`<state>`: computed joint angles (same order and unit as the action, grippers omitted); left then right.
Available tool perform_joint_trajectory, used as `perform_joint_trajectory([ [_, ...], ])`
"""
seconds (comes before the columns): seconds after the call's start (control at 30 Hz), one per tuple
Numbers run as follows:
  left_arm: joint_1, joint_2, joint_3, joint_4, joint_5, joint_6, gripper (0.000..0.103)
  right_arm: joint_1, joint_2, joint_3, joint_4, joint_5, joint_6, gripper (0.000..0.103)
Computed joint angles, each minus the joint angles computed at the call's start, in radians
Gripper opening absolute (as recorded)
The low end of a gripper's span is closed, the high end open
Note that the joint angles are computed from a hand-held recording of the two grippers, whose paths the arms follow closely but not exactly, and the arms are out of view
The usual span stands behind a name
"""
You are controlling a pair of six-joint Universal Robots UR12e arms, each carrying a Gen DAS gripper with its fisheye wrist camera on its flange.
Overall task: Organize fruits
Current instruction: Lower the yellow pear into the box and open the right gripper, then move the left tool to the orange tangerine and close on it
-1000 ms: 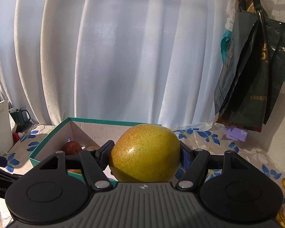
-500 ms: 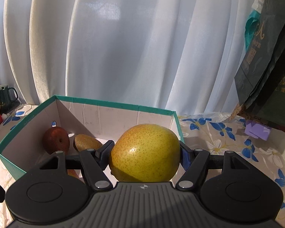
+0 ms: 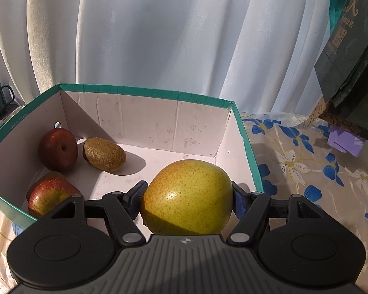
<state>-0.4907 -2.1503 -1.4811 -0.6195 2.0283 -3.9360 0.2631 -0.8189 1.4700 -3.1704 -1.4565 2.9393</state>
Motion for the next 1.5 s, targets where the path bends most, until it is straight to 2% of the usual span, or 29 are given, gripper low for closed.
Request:
perform_joint_trajectory([
  [0.27,-0.002,0.012,-0.019,-0.012,0.007,-0.028,0.1,0.007,0.004,-0.019,0.039,-0.022,-0.023,0.071],
  [0.37,-0.004,0.019,-0.036,-0.009,0.008,-0.036,0.1,0.004,-0.003,-0.01,0.025,-0.018,-0.017,0.074],
  [0.4,-0.005,0.022,-0.043,0.0,0.01,-0.035,0.1,0.002,-0.008,-0.001,0.01,-0.017,-0.011,0.078],
  [0.53,-0.011,0.032,-0.078,0.046,0.014,-0.029,0.1,-0.012,-0.039,0.064,-0.121,0.012,0.046,0.087],
  [0.67,-0.015,0.041,-0.106,0.068,0.0,-0.039,0.1,-0.039,-0.086,0.164,-0.296,0.066,0.13,0.099],
  [0.77,-0.022,0.042,-0.123,0.111,-0.002,-0.027,0.1,-0.061,-0.124,0.247,-0.395,0.109,0.175,0.101],
  [0.87,-0.03,0.041,-0.133,0.143,-0.003,-0.003,0.1,-0.074,-0.148,0.311,-0.456,0.133,0.161,0.101],
  [0.97,-0.035,0.038,-0.133,0.149,-0.014,0.002,0.1,-0.075,-0.159,0.346,-0.496,0.098,0.108,0.101],
  [1.13,-0.039,0.028,-0.124,0.139,-0.039,0.007,0.1,-0.081,-0.172,0.377,-0.524,0.073,0.114,0.101],
  [1.37,-0.04,0.0,-0.089,0.11,-0.039,0.013,0.1,-0.086,-0.187,0.408,-0.497,0.063,0.13,0.101],
  [1.5,-0.035,-0.023,-0.078,0.162,-0.051,0.028,0.1,-0.09,-0.189,0.414,-0.496,0.069,0.133,0.101],
])
